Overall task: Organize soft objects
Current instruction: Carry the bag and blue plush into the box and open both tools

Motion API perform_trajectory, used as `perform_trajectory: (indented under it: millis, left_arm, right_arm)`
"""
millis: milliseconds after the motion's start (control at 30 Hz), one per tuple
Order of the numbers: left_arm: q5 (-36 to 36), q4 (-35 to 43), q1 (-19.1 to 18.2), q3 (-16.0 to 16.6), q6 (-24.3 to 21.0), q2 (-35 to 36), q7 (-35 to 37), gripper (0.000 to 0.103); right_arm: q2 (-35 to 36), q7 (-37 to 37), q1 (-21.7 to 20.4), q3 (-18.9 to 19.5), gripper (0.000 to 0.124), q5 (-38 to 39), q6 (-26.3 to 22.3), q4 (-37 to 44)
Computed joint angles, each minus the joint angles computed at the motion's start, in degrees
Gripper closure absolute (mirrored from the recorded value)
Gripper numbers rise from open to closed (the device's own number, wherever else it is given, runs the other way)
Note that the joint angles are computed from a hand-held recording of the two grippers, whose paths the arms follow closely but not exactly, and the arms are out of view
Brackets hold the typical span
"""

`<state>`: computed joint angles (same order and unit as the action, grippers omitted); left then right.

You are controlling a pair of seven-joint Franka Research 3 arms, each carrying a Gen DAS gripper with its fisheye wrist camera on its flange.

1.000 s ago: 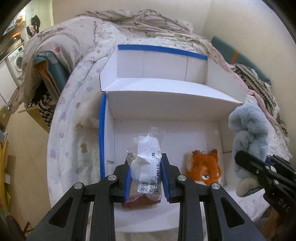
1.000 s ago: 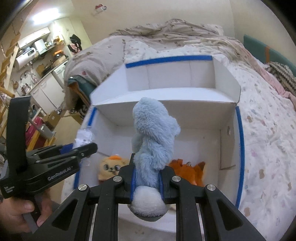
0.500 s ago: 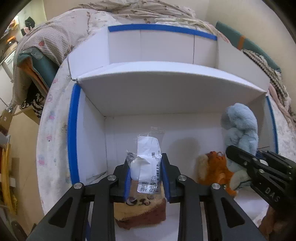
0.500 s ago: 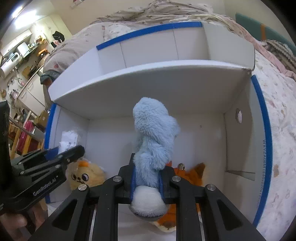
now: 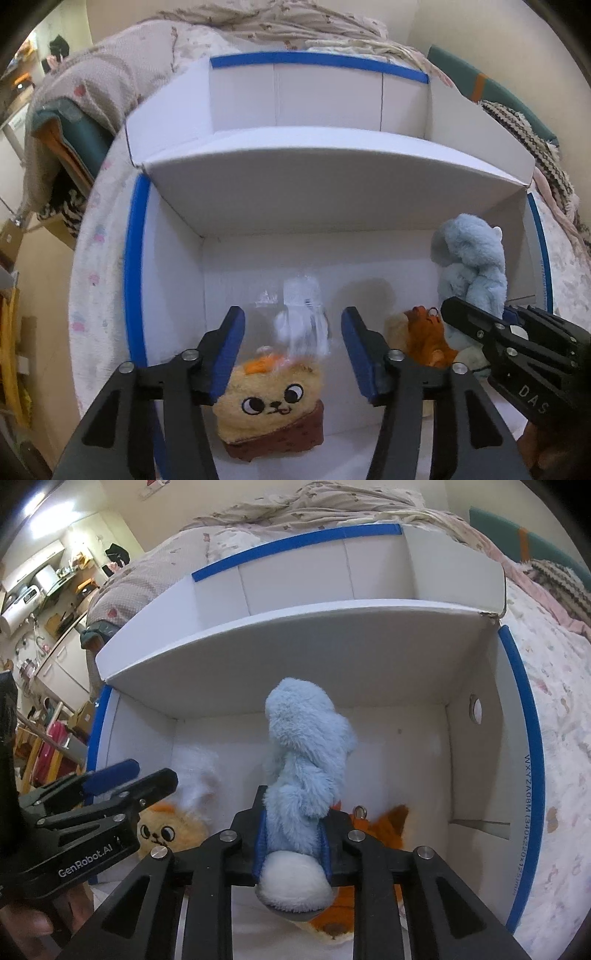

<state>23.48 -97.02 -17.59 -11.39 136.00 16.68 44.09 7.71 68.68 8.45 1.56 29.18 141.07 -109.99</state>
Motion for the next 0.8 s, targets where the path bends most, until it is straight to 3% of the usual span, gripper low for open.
perform_trajectory:
  millis: [133,200,233,267,433,800]
  left_arm:
    - [1.2,0.7,-0.7,0.1,-1.8,0.0,-0.1,0.052]
    - [0.4,0.5,-0.4,-0.1,-1.6,-0.3,0.4,0.051]
    - [0.1,0.4,-0.3,-0.2,-1.7,-0.4,0.5,0.051]
    - [0.0,0.4,-0.2,-0.2,-1.8,-0.5,0.5,0.051]
    - [0.0,-0.8,-0.1,-0.3,-1.4,-1.8,-0.2,0.043]
    - [0.4,-2.1,-0.1,-0.5,-2.2,-3.9,-1.5,0.043]
  right_arm:
    - [-0.5,-0.1,0.1,0.0,0.090,-0.2,0.1,-0.3]
    - [-0.7,-0.4,-0.1,0.0,0.070,0.8,0.0,-0.3]
    - [-1.1,-0.7,-0.1,0.1,0.054,1.8,0.7,-0.8]
    - [-1.5,-1.2,-0.2,0.1,0.050,3.0,1.5,-1.2]
    - [-1.8,-0.8,0.0,0.0,0.050,3.1,0.7,-0.7]
    - [-4.1,-0.6,0.2,-0.3,0.050,1.8,1.0,-2.3]
